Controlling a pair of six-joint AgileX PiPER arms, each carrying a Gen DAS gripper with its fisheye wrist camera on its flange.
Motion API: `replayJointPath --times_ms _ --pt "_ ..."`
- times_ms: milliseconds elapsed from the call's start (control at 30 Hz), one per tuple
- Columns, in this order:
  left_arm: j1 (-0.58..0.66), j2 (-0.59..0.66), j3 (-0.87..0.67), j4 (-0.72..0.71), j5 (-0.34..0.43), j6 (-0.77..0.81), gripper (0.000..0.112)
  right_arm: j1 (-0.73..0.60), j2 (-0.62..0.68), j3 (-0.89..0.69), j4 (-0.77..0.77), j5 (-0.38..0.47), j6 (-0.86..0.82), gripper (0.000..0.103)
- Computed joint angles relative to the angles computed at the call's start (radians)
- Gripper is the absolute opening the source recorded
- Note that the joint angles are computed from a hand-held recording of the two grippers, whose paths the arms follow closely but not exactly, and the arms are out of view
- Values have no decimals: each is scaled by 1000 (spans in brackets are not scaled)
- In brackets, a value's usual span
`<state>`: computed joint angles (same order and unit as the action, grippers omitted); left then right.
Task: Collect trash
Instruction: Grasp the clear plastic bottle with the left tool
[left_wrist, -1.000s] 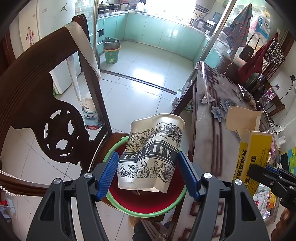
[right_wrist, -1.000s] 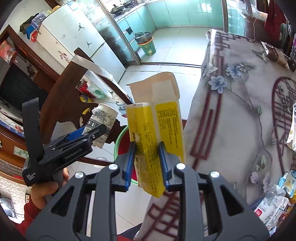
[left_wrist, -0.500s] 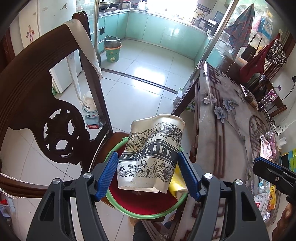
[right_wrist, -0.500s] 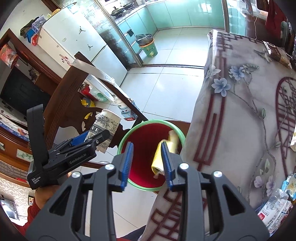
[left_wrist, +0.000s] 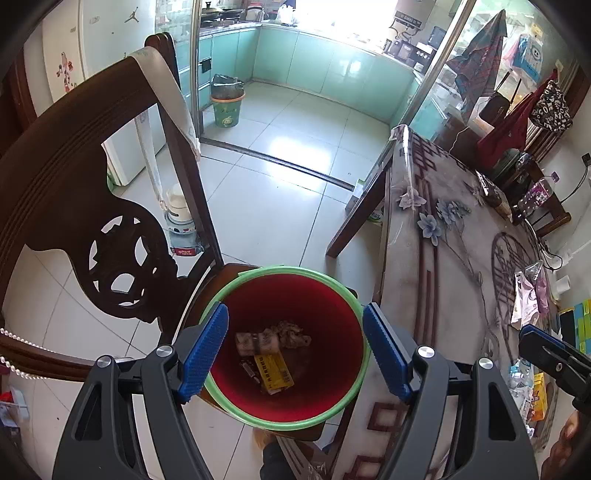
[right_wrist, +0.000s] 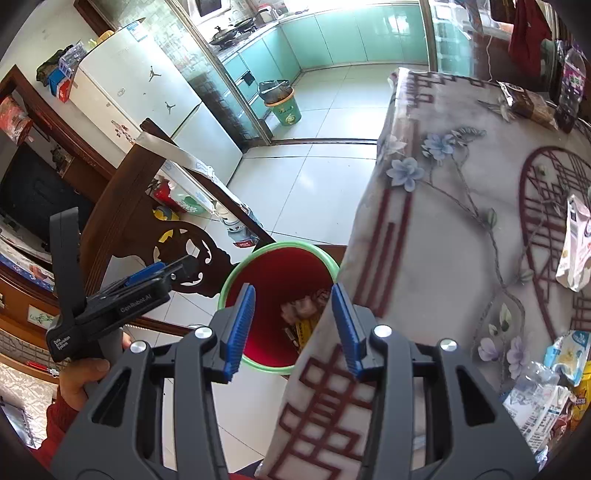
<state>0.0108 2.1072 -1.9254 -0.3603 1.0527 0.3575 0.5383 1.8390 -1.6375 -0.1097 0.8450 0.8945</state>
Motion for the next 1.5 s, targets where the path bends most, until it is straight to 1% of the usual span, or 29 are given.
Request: replayJointPath --times_ms 67,167,300,367,400,467,533,633,700,800,867,933,1000,1100,1133,1233,1267,1300,1333,1433,1500 --pt "-12 -36 47 2 -24 3 72 -2 -27 37 3 -2 0 45" --pt "-37 -91 122 15 -60 -7 72 3 -97 132 -1 -16 -2 46" --pt "-97 -155 217 48 -105 -54 72 -1 -227 308 -14 -33 -4 46" --pt "-146 -188 262 68 -126 -94 72 -18 -291 387 -9 -37 -16 46" --pt "-171 -204 282 76 -134 -115 72 -40 -344 444 1 -35 -35 46" --pt "-235 -237 320 86 -146 -154 72 -85 -432 521 13 -16 -77 46" --pt "-306 -271 362 103 -170 -188 72 -135 -513 582 12 11 -125 50" --pt "-413 -310 417 114 -198 -250 72 -263 -646 667 25 83 -263 51" --pt "-479 -327 452 91 -206 -272 72 -365 -706 709 46 119 -367 51" --pt "-582 -339 507 29 -209 -245 74 -564 -776 765 102 161 -559 52" --pt "-665 -338 548 19 -217 -235 75 -707 -808 797 162 177 -692 51" --pt "-743 -320 577 42 -236 -265 75 -811 -828 821 211 191 -796 52" --pt "-802 -280 578 72 -231 -323 75 -898 -838 845 256 207 -892 52" --pt "-843 -209 559 86 -218 -395 74 -956 -869 880 301 240 -967 53" --pt "-850 -191 556 93 -217 -415 74 -966 -877 892 319 247 -981 55" --pt "-868 -147 550 133 -228 -481 73 -957 -903 949 384 264 -1014 55" --pt "-868 -136 550 140 -230 -497 69 -936 -909 969 392 258 -1004 55" --pt "-880 -145 562 165 -258 -528 57 -906 -912 991 400 248 -982 55" --pt "-883 -146 558 192 -254 -548 48 -879 -908 1004 409 241 -960 55" --pt "-862 -158 561 192 -257 -563 47 -815 -893 1034 458 201 -916 55" --pt "-855 -188 574 231 -270 -602 47 -752 -871 1037 440 160 -854 55"
